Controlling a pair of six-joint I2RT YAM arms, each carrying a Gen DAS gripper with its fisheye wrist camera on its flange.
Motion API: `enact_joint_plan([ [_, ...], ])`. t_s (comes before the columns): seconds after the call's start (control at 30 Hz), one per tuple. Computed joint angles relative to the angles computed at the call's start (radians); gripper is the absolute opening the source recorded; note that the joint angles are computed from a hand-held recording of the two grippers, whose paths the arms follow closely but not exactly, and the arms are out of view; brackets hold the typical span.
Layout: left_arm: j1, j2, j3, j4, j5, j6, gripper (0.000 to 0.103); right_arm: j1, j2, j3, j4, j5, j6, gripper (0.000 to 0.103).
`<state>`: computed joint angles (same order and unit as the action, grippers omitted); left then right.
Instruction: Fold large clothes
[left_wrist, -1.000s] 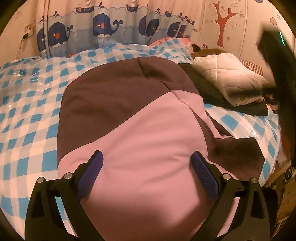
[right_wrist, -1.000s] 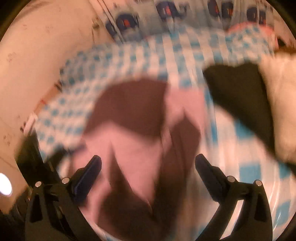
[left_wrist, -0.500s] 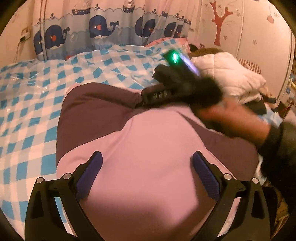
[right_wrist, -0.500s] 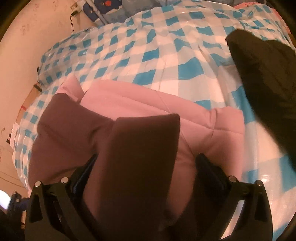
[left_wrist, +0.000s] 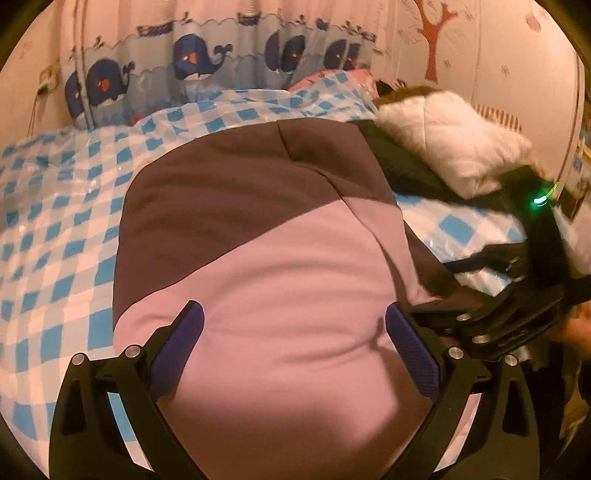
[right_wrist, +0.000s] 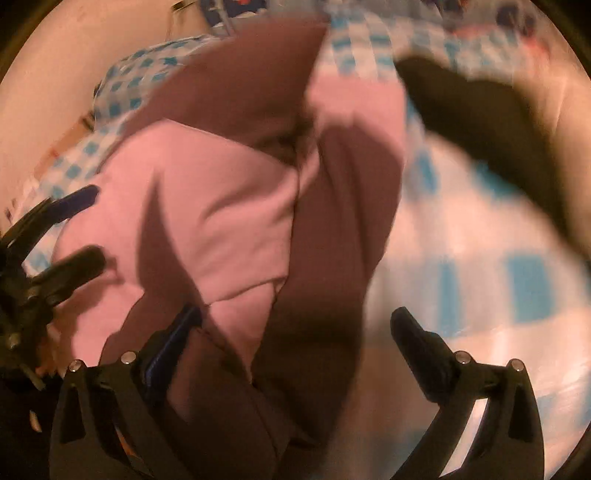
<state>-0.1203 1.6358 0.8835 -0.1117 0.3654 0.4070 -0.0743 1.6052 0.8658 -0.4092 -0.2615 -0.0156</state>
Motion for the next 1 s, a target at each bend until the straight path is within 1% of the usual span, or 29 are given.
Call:
enact_joint_plan([
  [0.03, -0.016, -0.010, -0.019, 0.022, -0.033, 0.006, 0.094, -0.023, 0.015, -0.003, 0.014, -0.041, 0.003, 0.098],
  [0.07, -0.025, -0.017, -0.029, 0.029, -0.050, 0.012, 0.094, -0.029, 0.009, -0.009, 0.019, -0.049, 0.009, 0.098],
  [0.1, -0.028, -0.024, -0.025, 0.014, -0.054, 0.015, 0.094, -0.018, -0.007, -0.021, 0.030, -0.028, 0.015, 0.098],
  [0.13, -0.025, -0.030, -0.016, -0.011, -0.046, 0.022, 0.094, -0.001, -0.033, -0.039, 0.043, 0.004, 0.021, 0.098],
  [0.17, -0.021, -0.039, -0.011, -0.031, -0.034, 0.024, 0.094, 0.001, -0.044, -0.044, 0.042, 0.009, 0.021, 0.098],
  [0.27, -0.013, -0.071, -0.009, -0.070, -0.002, 0.023, 0.094, -0.017, -0.046, -0.048, 0.044, -0.025, 0.031, 0.098],
  [0.3, -0.021, -0.082, -0.025, -0.058, -0.012, 0.027, 0.094, -0.030, -0.037, -0.032, 0.024, -0.044, 0.028, 0.098],
  [0.33, -0.030, -0.083, -0.040, -0.037, -0.032, 0.038, 0.094, -0.043, -0.040, -0.010, -0.022, -0.066, 0.030, 0.098],
  [0.37, -0.044, -0.086, -0.063, -0.003, -0.060, 0.047, 0.094, -0.052, -0.057, 0.032, -0.091, -0.070, 0.030, 0.098],
  [0.4, -0.047, -0.089, -0.093, 0.049, -0.074, 0.056, 0.095, -0.048, -0.094, 0.056, -0.129, -0.046, 0.024, 0.097],
  [0.47, -0.037, -0.076, -0.078, 0.039, -0.056, 0.040, 0.095, -0.032, -0.152, 0.099, -0.136, -0.018, 0.028, 0.097],
  [0.53, -0.031, -0.072, -0.066, 0.028, -0.044, 0.037, 0.095, -0.009, -0.153, 0.170, -0.117, -0.022, 0.039, 0.098],
  [0.6, -0.031, -0.072, -0.063, 0.027, -0.044, 0.040, 0.095, 0.059, -0.075, 0.285, -0.092, 0.033, 0.037, 0.097],
  [0.67, -0.025, -0.070, -0.060, 0.026, -0.040, 0.041, 0.095, 0.118, 0.030, 0.369, -0.055, 0.059, 0.034, 0.097],
  [0.7, -0.023, -0.068, -0.057, 0.022, -0.036, 0.042, 0.095, 0.140, 0.087, 0.399, -0.054, 0.084, 0.025, 0.097],
  [0.73, -0.021, -0.066, -0.053, 0.020, -0.036, 0.042, 0.095, 0.171, 0.153, 0.438, -0.076, 0.147, 0.016, 0.097],
  [0.77, -0.023, -0.065, -0.051, 0.020, -0.035, 0.036, 0.095, 0.187, 0.263, 0.485, -0.103, 0.179, 0.002, 0.098],
  [0.8, -0.020, -0.054, -0.036, 0.007, -0.027, 0.033, 0.095, 0.157, 0.323, 0.488, -0.086, 0.104, 0.027, 0.098],
  [0.83, -0.021, -0.043, -0.024, -0.005, -0.023, 0.034, 0.095, 0.126, 0.334, 0.473, -0.070, 0.037, 0.046, 0.098],
  [0.87, -0.027, -0.044, -0.031, -0.001, -0.023, 0.034, 0.095, 0.101, 0.338, 0.474, -0.081, -0.005, 0.049, 0.098],
  [0.97, -0.053, -0.069, -0.061, 0.026, -0.069, 0.047, 0.095, 0.103, 0.268, 0.433, -0.084, 0.016, 0.034, 0.098],
  [1.0, -0.052, -0.079, -0.065, 0.023, -0.072, 0.044, 0.095, 0.093, 0.236, 0.418, -0.088, -0.002, 0.036, 0.098],
])
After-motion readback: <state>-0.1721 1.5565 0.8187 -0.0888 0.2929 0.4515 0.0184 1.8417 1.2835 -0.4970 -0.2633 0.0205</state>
